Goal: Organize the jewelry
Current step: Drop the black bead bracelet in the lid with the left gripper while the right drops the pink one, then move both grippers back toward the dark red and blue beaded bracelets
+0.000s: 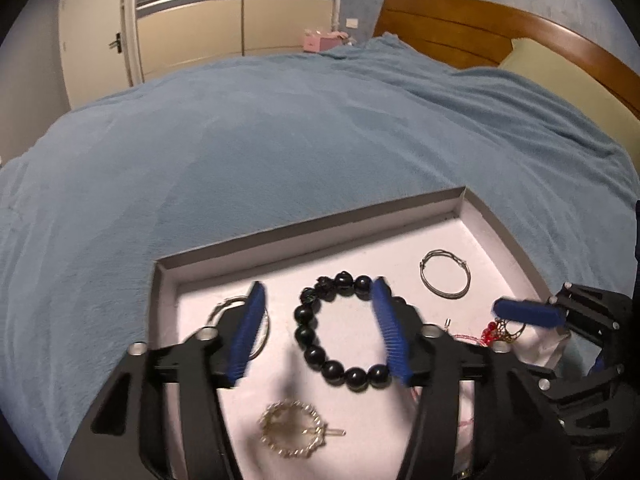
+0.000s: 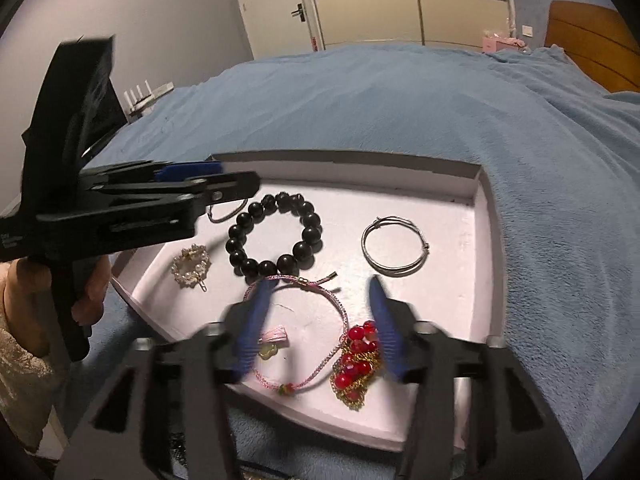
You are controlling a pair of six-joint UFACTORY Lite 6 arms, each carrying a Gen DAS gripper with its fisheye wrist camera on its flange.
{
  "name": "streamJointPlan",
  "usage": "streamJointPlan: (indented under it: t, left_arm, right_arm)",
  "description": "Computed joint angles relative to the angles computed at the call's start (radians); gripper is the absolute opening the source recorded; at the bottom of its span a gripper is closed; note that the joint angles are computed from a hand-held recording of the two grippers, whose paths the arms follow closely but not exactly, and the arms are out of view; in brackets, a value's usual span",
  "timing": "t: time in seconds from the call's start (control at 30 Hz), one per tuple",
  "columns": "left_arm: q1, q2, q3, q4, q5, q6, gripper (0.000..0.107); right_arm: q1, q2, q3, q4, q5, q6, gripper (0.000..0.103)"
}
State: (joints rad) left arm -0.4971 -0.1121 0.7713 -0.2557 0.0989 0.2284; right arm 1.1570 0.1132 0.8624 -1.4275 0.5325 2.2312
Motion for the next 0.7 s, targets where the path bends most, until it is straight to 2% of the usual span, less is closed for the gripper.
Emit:
streamJointPlan:
  t: [0.07, 0.23, 0.37, 0.43, 0.5, 0.7]
  left_arm:
    - [0.008, -0.053, -0.029, 0.029, 0.007, -0.028, 0.073]
    - [0.048, -0.218, -0.120, 0.165, 0.044, -0.170, 0.092]
    - [0.079, -0.343, -0.180, 0.231, 0.094, -0.231, 0.095]
    - [0.103, -0.404, -0.210, 0.205, 0.124, -0.204, 0.096]
    - [0.140, -0.464, -0.236, 0.139, 0.162, -0.133, 0.096]
    - [0.234, -0.657, -0.315, 0.123, 0.275, -0.089, 0.097]
  right_arm:
    - [0.024, -0.033, -0.018, 0.020, 0.029, 0.000, 0.067]
    - [0.106, -0.120, -0.053, 0.105, 0.135, -0.040, 0.082]
    - [0.173, -0.177, -0.063, 0.170, 0.234, -0.075, 0.094]
    - [0.216, -0.192, -0.056, 0.207, 0.304, -0.093, 0.097]
    - [0.244, -0.201, -0.049, 0.230, 0.352, -0.104, 0.097]
    - [0.322, -0.231, -0.060, 0.287, 0.452, -0.089, 0.097]
